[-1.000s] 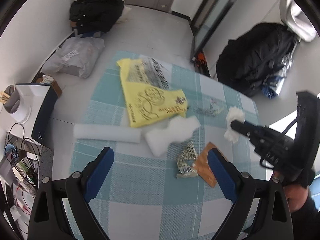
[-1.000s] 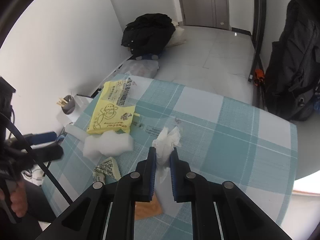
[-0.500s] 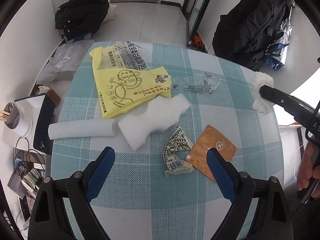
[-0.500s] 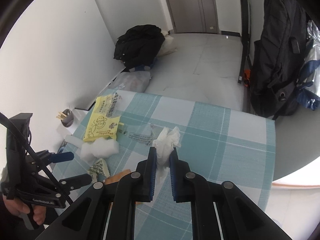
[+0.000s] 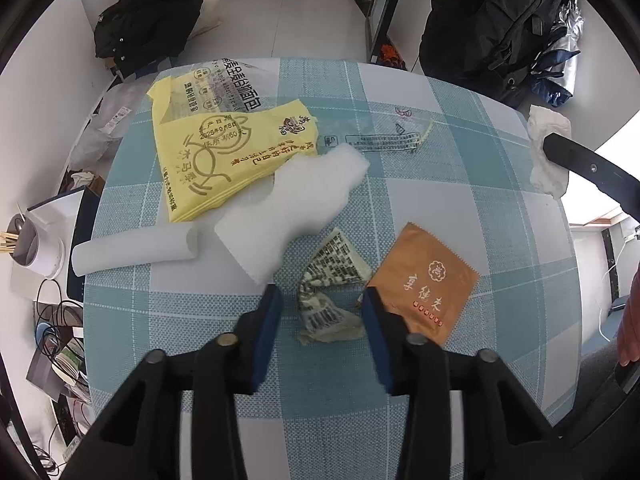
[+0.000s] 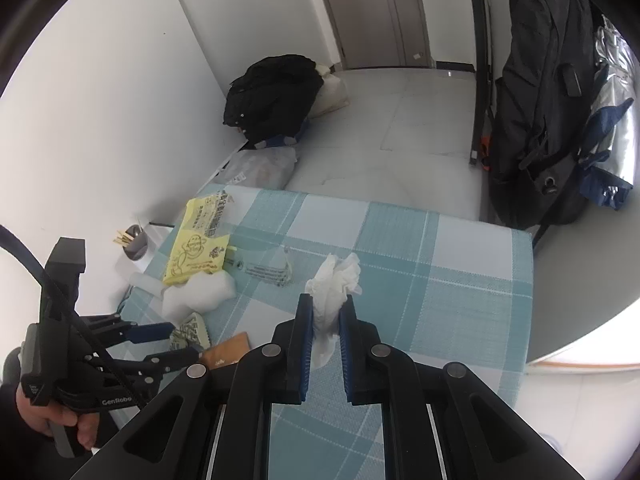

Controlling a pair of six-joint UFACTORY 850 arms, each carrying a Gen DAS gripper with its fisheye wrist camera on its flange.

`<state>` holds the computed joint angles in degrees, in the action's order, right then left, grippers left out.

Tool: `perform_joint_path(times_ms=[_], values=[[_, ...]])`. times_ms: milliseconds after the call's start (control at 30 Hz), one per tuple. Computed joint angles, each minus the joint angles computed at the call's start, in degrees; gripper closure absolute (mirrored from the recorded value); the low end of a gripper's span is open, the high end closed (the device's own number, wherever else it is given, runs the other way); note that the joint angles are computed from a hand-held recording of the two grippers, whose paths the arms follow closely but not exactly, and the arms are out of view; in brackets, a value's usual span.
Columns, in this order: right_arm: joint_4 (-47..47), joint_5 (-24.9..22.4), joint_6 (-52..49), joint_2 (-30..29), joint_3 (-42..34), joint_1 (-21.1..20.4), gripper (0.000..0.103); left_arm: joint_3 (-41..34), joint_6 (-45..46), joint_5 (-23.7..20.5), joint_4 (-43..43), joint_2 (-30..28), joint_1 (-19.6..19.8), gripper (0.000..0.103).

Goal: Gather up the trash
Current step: 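Lower the left tool onto the printed snack wrapper and close it, then carry the printed wrapper and white tissue in both tools to the bin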

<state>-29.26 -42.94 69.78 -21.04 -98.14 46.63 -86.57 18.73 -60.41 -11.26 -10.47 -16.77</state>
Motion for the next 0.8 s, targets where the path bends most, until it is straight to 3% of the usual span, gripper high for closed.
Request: perform_joint_path(times_ms=[67, 100, 267, 500, 800], values=[[-0.12, 0.2, 0.01, 0.17, 0.2, 0.06, 0.091, 0.06, -0.25, 0.12, 0.37, 0.04, -0.12, 0.079], [-0.21, 0.03, -0.01, 0.18, 0.19, 0.1, 0.091, 0.06, -0.5, 0.13, 0.5, 0.06, -0.06, 0.087], [-0.16, -0.15, 0.13, 0.26, 0.41, 0.12, 0.091, 0.0, -0.54, -0.56, -0.48, -0.07, 0.5, 0.092], [-1.39, -0.55, 0.89, 0.04, -0.17, 0.66, 0.091, 1.71, -0.74, 0.99, 1.83, 1.41, 0.39, 0.093], [-4.32, -0.96, 3.59, 0.03, -0.95, 2.36, 0.091, 2.35, 1.44, 2.65, -1.72, 4.14, 2.32, 0.093]])
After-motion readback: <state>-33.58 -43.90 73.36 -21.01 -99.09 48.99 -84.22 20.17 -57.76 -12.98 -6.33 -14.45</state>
